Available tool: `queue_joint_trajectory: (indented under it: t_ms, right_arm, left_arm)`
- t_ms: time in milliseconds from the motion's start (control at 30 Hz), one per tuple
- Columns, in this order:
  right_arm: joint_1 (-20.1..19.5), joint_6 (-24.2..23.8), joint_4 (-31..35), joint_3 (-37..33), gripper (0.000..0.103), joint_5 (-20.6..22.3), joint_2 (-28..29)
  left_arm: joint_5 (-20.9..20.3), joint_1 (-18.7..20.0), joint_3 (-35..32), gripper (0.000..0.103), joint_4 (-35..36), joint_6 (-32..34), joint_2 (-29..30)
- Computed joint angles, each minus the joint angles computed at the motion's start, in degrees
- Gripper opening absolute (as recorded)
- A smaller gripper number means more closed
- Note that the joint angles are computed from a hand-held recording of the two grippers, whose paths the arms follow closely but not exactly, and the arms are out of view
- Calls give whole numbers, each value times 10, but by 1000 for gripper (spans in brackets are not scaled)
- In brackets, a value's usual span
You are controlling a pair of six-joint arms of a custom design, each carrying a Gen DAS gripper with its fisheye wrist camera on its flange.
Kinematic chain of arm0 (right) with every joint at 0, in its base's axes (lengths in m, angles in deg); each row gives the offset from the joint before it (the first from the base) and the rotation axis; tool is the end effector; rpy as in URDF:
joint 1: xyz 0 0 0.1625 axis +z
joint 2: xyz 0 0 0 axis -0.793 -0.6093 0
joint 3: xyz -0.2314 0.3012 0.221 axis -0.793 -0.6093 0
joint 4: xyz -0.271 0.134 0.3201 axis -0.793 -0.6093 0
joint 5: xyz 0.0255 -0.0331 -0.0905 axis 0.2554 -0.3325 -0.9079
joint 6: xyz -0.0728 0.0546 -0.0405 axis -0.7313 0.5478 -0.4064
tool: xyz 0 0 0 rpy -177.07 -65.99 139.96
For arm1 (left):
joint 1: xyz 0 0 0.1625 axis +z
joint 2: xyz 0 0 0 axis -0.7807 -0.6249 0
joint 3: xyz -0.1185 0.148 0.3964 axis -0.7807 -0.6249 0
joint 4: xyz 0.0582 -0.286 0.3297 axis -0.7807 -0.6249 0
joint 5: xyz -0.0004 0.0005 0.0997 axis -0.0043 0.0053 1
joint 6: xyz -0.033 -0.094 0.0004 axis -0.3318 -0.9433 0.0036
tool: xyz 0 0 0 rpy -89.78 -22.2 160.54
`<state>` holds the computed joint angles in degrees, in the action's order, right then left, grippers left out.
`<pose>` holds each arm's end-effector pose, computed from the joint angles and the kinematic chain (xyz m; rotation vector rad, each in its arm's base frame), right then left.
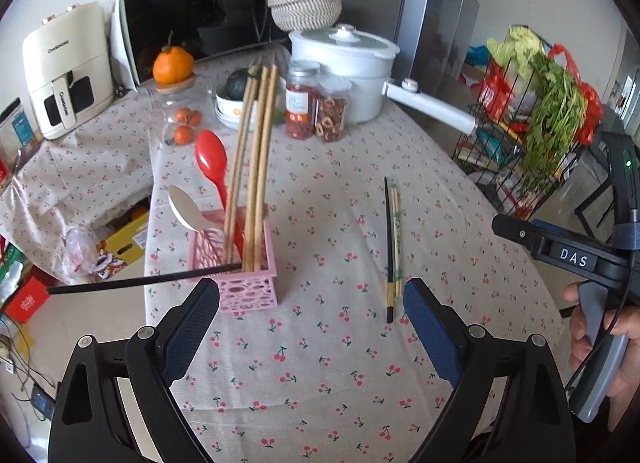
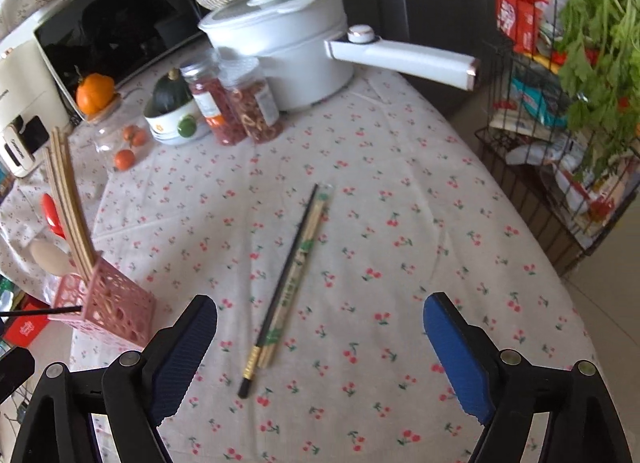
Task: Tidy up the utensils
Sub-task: 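Move the left tool to the black chopstick, close on it and lift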
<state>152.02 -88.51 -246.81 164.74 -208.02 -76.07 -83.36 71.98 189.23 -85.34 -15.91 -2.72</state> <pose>0.1195 -0.3108 0.3353 -0.0849 -2.3067 0.9509 -0.3739 -0.3499 0.1142 0.7603 2.4146 -0.5646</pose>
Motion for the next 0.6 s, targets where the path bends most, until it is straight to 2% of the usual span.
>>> queue_joint_trajectory:
  t_ms: [67, 233, 433, 567, 600]
  right_arm:
    - [-18, 17, 46, -4, 89, -6, -13]
    - [-71, 37, 130, -19, 89, 24, -46]
    - [-101, 18, 138, -35, 89, 17, -43]
    - [-122, -4, 141, -43, 89, 5, -30]
    - [-126, -9, 143, -45, 89, 1, -27]
  left_arm:
    - [-17, 7, -14, 95, 17, -15, 23]
    - [-60, 28, -51, 95, 11, -23, 87]
    - [-108, 70, -120, 95, -17, 17, 182]
    - [-112, 104, -164, 94, -36, 22, 235]
    - [-108, 110, -174, 91, -38, 25, 246]
